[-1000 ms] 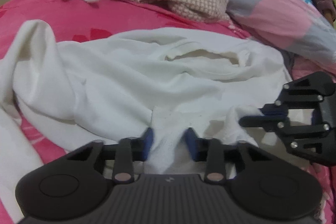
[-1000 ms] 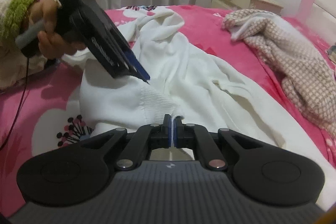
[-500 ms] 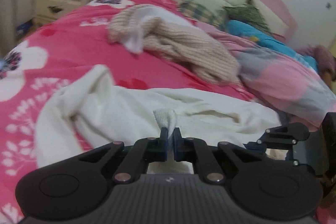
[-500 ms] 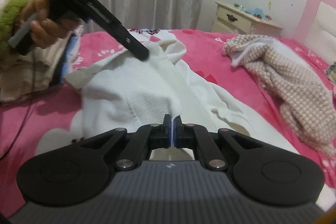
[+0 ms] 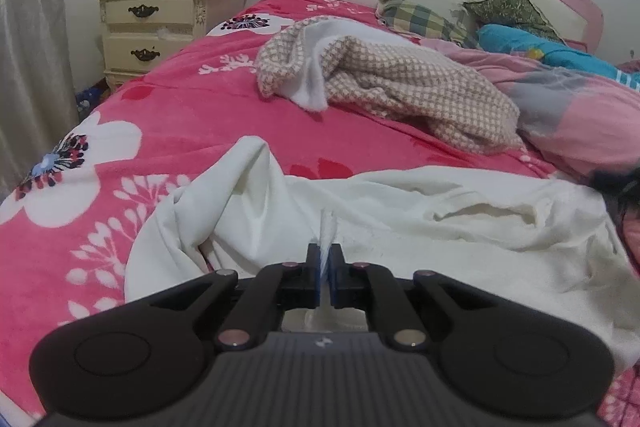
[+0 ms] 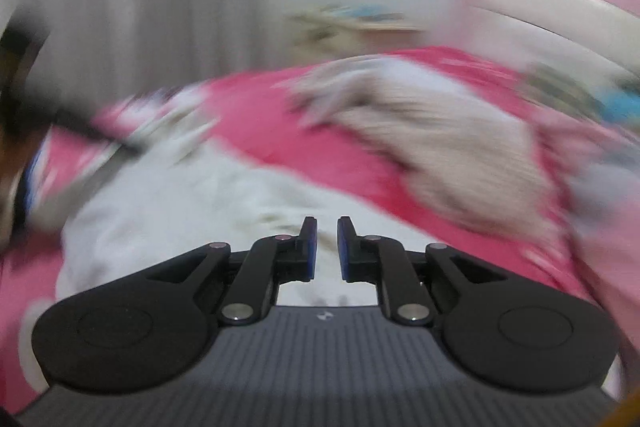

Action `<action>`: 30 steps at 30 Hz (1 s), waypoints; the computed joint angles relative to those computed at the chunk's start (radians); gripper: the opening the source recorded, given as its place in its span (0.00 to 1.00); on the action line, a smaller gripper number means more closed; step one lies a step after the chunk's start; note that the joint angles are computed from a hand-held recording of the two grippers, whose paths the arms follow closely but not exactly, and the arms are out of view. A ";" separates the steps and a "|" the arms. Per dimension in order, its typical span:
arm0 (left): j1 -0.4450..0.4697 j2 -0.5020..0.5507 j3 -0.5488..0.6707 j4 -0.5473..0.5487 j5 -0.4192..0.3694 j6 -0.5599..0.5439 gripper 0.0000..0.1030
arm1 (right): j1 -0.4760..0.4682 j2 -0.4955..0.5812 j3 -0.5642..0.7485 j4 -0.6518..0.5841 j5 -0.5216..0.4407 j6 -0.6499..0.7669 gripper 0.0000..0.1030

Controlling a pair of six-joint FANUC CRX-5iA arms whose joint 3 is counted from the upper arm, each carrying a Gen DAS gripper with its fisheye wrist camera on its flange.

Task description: Fold clothes

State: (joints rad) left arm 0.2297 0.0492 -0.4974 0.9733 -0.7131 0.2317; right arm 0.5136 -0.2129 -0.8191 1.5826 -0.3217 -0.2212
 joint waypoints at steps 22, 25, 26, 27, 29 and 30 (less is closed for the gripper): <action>-0.046 -0.014 -0.045 0.026 0.118 -0.061 0.04 | 0.077 -0.100 0.032 -1.096 -0.175 0.706 0.40; -0.051 -0.027 -0.061 0.056 0.130 -0.086 0.04 | 0.089 -0.041 0.108 -1.216 -0.233 0.825 0.05; -0.044 -0.038 -0.067 0.070 0.119 -0.092 0.04 | 0.114 -0.057 0.093 -1.160 -0.245 0.777 0.05; -0.031 -0.053 -0.075 0.092 0.096 -0.099 0.04 | 0.146 -0.101 0.050 -1.059 -0.234 0.687 0.05; 0.003 -0.082 -0.080 0.130 0.034 -0.100 0.04 | 0.206 -0.215 -0.032 -0.867 -0.240 0.485 0.04; 0.019 -0.093 -0.074 0.141 0.001 -0.086 0.04 | 0.244 -0.274 -0.064 -0.770 -0.280 0.369 0.04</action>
